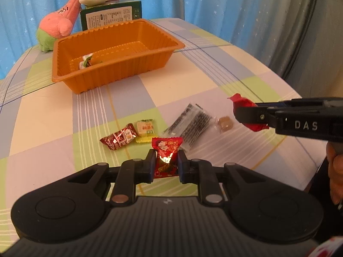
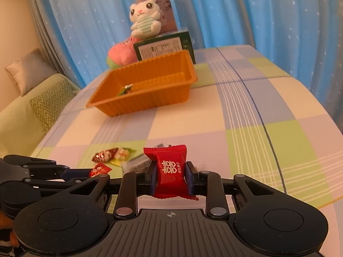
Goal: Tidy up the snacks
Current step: 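Grasp the red-and-gold wrapped candy with the left tool while the right tool holds the red packet, then carry both snacks over the orange tray and open both tools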
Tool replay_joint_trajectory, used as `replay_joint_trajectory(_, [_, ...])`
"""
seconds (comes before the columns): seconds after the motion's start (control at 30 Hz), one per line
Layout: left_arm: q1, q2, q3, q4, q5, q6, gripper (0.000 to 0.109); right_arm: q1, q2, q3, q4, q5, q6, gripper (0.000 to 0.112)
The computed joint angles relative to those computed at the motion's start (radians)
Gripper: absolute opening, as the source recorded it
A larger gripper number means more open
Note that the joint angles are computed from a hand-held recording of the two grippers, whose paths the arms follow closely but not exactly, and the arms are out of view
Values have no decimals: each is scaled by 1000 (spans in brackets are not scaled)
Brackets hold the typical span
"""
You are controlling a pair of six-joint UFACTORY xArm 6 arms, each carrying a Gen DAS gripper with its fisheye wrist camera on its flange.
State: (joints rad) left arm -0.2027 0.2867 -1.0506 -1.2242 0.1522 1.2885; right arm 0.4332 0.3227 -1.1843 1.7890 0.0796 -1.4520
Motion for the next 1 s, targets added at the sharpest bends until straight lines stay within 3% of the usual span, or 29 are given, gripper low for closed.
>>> replay_joint_trajectory(0.27, [15, -44, -13, 9, 13, -91, 18, 17, -8, -32, 33, -7, -44, 27])
replay_joint_trajectory(0.63, [37, -6, -100, 47, 10, -186, 18, 12, 47, -158, 48, -36, -78, 27])
replay_joint_trajectory(0.87, [60, 65, -210, 45, 0, -210, 18, 6, 155, -314, -17, -55, 7, 27])
replay_joint_trajectory(1.0, [81, 123, -293, 65, 9, -234, 18, 3, 224, -400, -130, -49, 122, 27])
